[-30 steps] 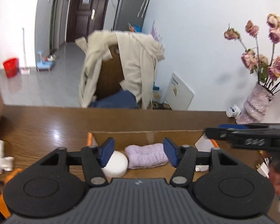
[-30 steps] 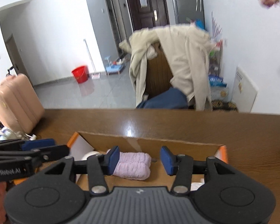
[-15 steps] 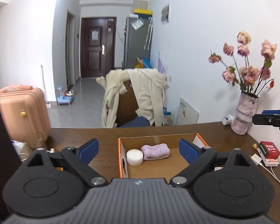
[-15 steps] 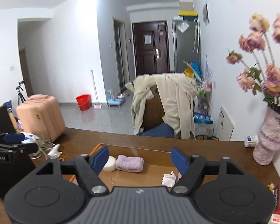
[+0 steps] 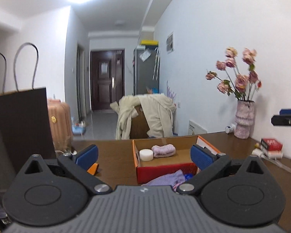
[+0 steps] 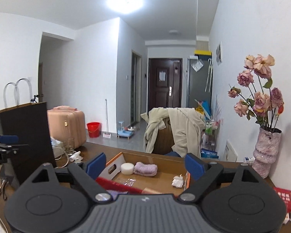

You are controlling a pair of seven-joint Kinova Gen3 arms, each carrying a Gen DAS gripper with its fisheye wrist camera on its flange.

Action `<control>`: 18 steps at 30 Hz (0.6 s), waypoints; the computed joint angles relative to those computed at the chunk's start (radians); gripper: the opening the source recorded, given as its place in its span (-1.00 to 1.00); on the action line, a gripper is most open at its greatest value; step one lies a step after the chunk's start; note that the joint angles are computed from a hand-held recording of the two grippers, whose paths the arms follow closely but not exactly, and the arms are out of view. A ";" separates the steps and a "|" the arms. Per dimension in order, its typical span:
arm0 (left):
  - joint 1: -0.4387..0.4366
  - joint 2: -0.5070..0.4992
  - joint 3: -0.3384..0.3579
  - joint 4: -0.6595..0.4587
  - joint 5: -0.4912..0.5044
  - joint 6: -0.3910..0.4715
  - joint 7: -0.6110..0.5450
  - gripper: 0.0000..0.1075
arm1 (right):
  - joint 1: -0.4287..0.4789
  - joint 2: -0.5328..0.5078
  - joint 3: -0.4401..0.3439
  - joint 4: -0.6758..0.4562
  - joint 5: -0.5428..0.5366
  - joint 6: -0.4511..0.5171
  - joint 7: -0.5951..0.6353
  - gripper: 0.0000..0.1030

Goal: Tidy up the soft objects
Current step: 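Withdraw both tools from the box back to the soft pile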

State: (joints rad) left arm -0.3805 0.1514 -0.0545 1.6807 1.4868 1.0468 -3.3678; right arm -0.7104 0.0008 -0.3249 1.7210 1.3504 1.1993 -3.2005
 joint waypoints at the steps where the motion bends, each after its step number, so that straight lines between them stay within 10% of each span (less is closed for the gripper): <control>1: -0.011 -0.010 -0.005 0.037 0.020 0.013 -0.041 0.92 | -0.046 0.008 0.008 0.023 0.021 0.041 -0.041 0.73; 7: -0.059 -0.006 -0.053 0.201 0.053 0.138 -0.228 0.92 | -0.307 0.135 0.074 0.127 0.094 0.285 -0.285 0.91; 11: -0.054 -0.008 -0.056 0.256 0.082 0.123 -0.315 0.92 | -0.303 0.216 -0.008 0.143 0.073 0.380 -0.447 0.92; 18: -0.027 0.044 -0.032 0.215 0.052 0.079 -0.267 0.92 | -0.311 0.255 0.028 0.165 0.022 0.289 -0.505 0.94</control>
State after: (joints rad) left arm -0.4070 0.1954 -0.0869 1.8959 1.5392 1.1261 -3.6346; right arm -1.0217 0.2558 -0.2966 1.8864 1.3721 1.4887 -3.7058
